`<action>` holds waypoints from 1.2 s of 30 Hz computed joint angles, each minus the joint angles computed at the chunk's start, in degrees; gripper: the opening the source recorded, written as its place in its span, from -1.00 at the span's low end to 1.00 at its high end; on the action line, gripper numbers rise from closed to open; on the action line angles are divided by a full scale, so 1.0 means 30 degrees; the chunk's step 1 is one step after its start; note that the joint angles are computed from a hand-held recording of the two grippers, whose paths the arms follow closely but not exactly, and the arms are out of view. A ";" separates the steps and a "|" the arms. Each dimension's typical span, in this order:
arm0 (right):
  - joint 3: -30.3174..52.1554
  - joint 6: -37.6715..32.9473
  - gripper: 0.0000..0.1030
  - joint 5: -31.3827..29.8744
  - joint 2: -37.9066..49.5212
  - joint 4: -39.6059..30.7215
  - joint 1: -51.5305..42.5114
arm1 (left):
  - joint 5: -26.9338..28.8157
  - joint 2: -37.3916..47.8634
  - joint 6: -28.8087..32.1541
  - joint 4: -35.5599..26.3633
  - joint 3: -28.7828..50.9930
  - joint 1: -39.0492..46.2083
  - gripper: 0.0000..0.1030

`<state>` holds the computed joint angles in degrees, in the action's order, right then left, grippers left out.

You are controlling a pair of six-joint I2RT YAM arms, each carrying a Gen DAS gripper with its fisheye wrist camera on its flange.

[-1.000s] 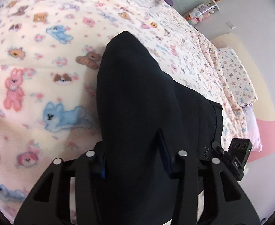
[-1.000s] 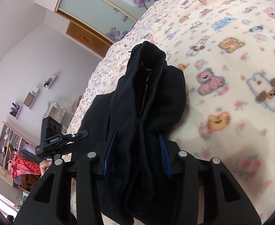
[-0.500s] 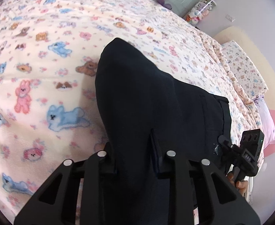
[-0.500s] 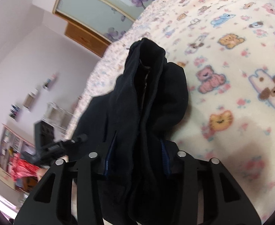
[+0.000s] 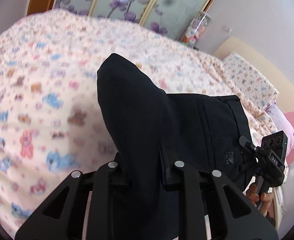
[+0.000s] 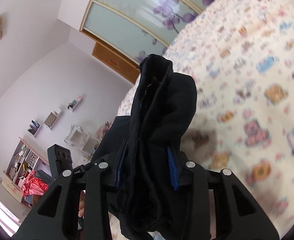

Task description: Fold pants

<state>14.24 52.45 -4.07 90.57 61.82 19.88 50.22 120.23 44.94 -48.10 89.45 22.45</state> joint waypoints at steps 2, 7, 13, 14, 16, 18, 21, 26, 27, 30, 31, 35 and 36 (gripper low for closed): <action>0.0351 -0.0455 -0.27 0.0046 -0.0301 -0.0535 -0.0422 | 0.0417 -0.0550 -0.0930 0.1390 -0.0520 -0.0347 -0.61; 0.1006 -0.0412 -0.28 -0.0430 0.1820 0.0220 -0.2162 | -0.0149 0.0393 -0.3323 0.3992 -0.0107 -0.1607 -0.60; 0.2546 0.0749 -0.19 -0.0065 0.5211 -0.1268 -0.2892 | -0.2471 0.2977 -0.6290 0.7634 -0.0216 -0.2443 -0.32; 0.2651 0.0610 -0.14 0.0252 0.4886 -0.1874 -0.2738 | -0.2392 0.2913 -0.6456 0.8159 -0.0546 -0.2405 -0.25; 0.3044 0.0186 -0.06 0.1323 0.4179 -0.3517 -0.2219 | -0.2643 0.2604 -0.6700 0.8553 -0.0946 -0.2368 -0.10; 0.3041 0.0227 0.02 0.1656 0.3665 -0.4213 -0.2149 | -0.2783 0.2328 -0.7180 0.8328 -0.0881 -0.2043 0.13; 0.1994 0.0783 0.07 0.2840 0.1935 -0.4297 -0.2202 | -0.2822 0.1381 -0.8794 1.0359 -0.1913 -0.1059 0.54; 0.0244 0.0302 0.16 0.4140 -0.0623 -0.2383 -0.1504 | -0.0614 -0.1261 -0.8886 1.2665 -0.4364 0.0107 0.86; 0.0489 0.0019 0.23 0.3438 -0.0676 -0.2276 -0.1269 | 0.0341 -0.1663 -0.7998 1.1891 -0.4568 0.0035 0.90; 0.1756 -0.0759 0.26 0.3079 -0.0344 -0.3107 -0.0106 | 0.0994 -0.2317 -0.5726 0.9625 -0.4940 -0.0716 0.91; 0.2112 -0.0905 0.27 0.3366 -0.0174 -0.3428 0.0417 | 0.0935 -0.2488 -0.5434 0.9401 -0.5202 -0.0947 0.91; 0.3106 -0.1154 0.27 0.2636 0.0563 -0.4307 0.0349 | -0.0304 -0.2649 -0.5175 0.9964 -0.6258 -0.1891 0.91; 0.3299 -0.1066 0.27 0.2559 0.0917 -0.4579 0.0260 | -0.0943 -0.2197 -0.5319 0.9941 -0.6049 -0.2133 0.91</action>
